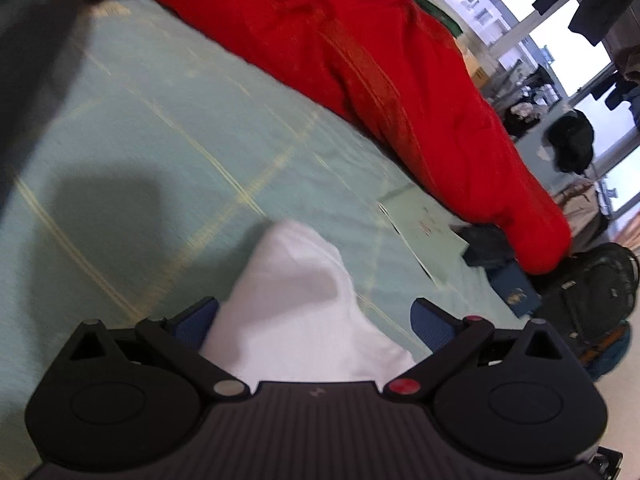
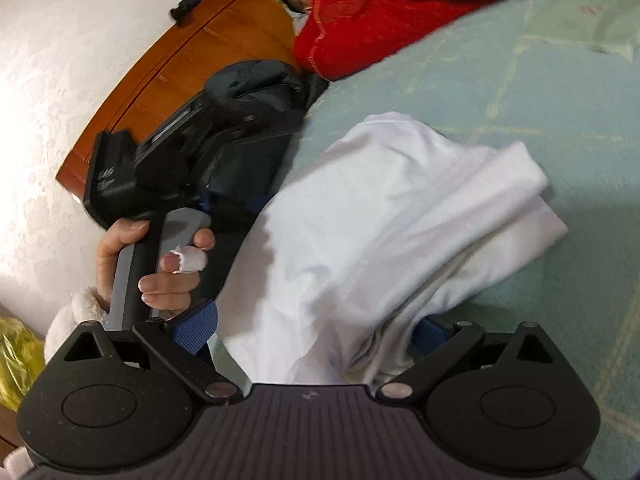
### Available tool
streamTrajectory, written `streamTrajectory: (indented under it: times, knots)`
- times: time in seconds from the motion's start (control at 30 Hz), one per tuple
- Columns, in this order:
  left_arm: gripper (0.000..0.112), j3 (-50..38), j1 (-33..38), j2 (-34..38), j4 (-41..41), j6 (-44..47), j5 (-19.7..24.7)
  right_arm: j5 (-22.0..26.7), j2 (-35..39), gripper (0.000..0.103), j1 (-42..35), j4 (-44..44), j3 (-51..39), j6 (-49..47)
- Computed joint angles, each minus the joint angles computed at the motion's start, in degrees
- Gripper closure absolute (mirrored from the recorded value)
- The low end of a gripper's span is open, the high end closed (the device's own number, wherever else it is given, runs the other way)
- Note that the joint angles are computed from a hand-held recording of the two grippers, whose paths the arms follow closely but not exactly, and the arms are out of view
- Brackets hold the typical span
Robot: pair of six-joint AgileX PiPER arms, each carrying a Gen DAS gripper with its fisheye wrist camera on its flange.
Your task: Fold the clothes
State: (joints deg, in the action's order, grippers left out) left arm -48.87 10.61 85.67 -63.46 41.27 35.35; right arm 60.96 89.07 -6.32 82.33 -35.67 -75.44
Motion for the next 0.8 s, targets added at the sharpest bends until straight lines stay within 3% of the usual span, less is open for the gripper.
streamTrajectory:
  times: [0.13, 0.23, 0.5, 0.53, 0.6, 0.67, 0.8]
  knots:
    - [0.012, 3.99, -0.19, -6.05, -1.11, 3.81, -2.40, 4.05, 3.36, 0.000, -7.17, -0.40, 1.18, -1.08]
    - [0.012, 7.32, -0.44, -10.10, -2.84, 7.84, -1.75, 8.12, 8.14, 0.000, -11.58, 0.54, 0.97, -1.18]
    - [0.012, 16.30, -0.97, -16.89, -8.73, 18.58, 0.25, 3.91, 11.75, 0.001, -7.65, 12.49, 0.33, -4.94]
    - [0.012, 17.43, -0.98, -17.50, -9.26, 19.61, 0.09, 2.76, 11.67, 0.006, -6.86, 13.55, 0.04, -5.95]
    - [0.012, 19.58, -0.39, -18.71, -9.79, 21.17, 0.11, -0.53, 11.07, 0.026, -5.43, 14.05, -0.94, -7.01]
    - [0.012, 20.95, 0.17, -19.61, -9.80, 21.75, 0.23, -3.41, 10.79, 0.052, -4.83, 12.03, -2.36, -6.38]
    - [0.012, 22.42, 1.16, -21.07, -9.38, 22.98, 1.51, -6.31, 10.83, 0.072, -3.47, 10.87, -4.72, -5.97]
